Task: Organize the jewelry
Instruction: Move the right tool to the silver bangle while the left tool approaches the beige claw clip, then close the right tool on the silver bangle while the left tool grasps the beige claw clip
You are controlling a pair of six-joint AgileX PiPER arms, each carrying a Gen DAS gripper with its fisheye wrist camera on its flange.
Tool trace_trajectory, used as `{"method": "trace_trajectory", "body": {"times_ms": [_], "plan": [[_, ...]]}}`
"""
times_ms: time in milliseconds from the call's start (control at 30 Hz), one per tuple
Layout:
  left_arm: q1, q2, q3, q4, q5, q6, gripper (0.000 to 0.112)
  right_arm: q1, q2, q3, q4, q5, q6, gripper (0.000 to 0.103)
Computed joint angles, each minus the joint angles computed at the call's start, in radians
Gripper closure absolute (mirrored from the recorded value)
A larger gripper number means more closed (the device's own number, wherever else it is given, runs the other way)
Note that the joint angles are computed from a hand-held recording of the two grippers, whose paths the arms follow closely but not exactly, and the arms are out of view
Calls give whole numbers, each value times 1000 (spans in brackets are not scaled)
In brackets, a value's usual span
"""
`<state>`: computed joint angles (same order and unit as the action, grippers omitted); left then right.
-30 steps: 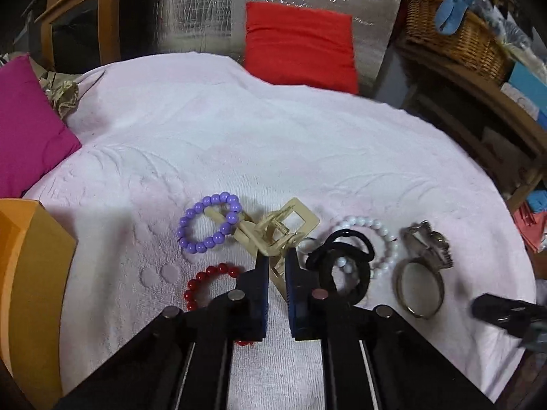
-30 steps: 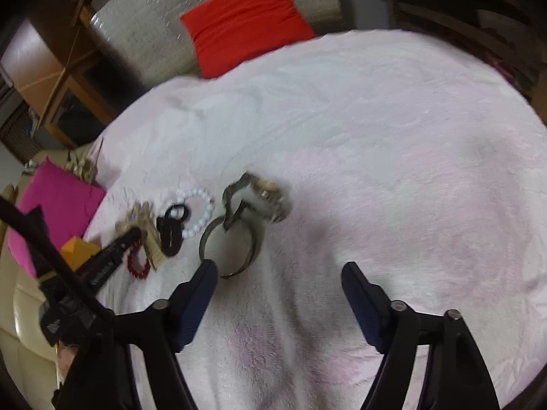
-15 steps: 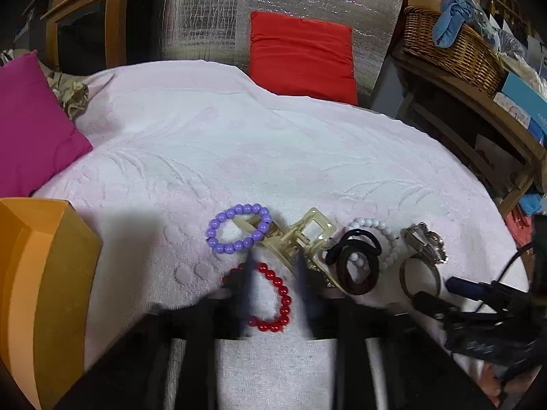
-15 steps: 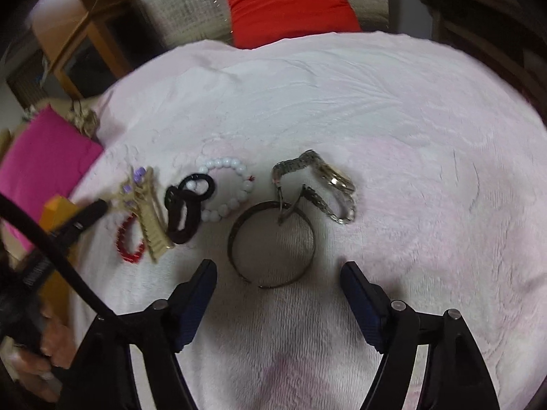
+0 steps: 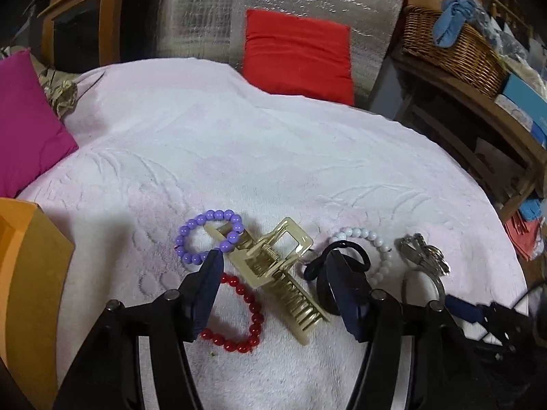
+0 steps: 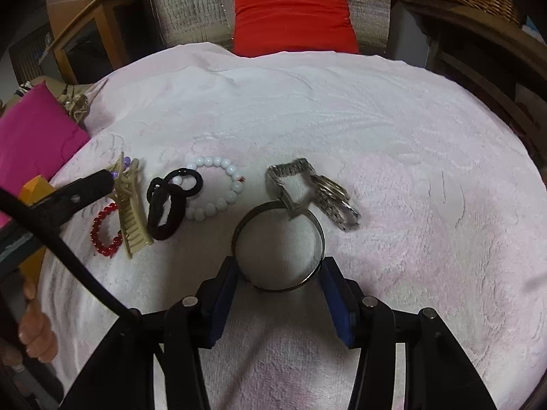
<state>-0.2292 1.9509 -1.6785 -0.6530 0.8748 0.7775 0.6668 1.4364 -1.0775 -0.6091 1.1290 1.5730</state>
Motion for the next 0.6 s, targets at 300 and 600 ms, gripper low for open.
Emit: {"method": "trace_trajectory", "body": {"times_ms": [300, 600], "plan": [[9, 73, -75, 15, 75, -80, 106, 2, -115, 74, 58, -36, 15, 82], [90, 29, -49, -84, 146, 73, 108, -37, -256, 145, 114, -80, -2, 55]]}}
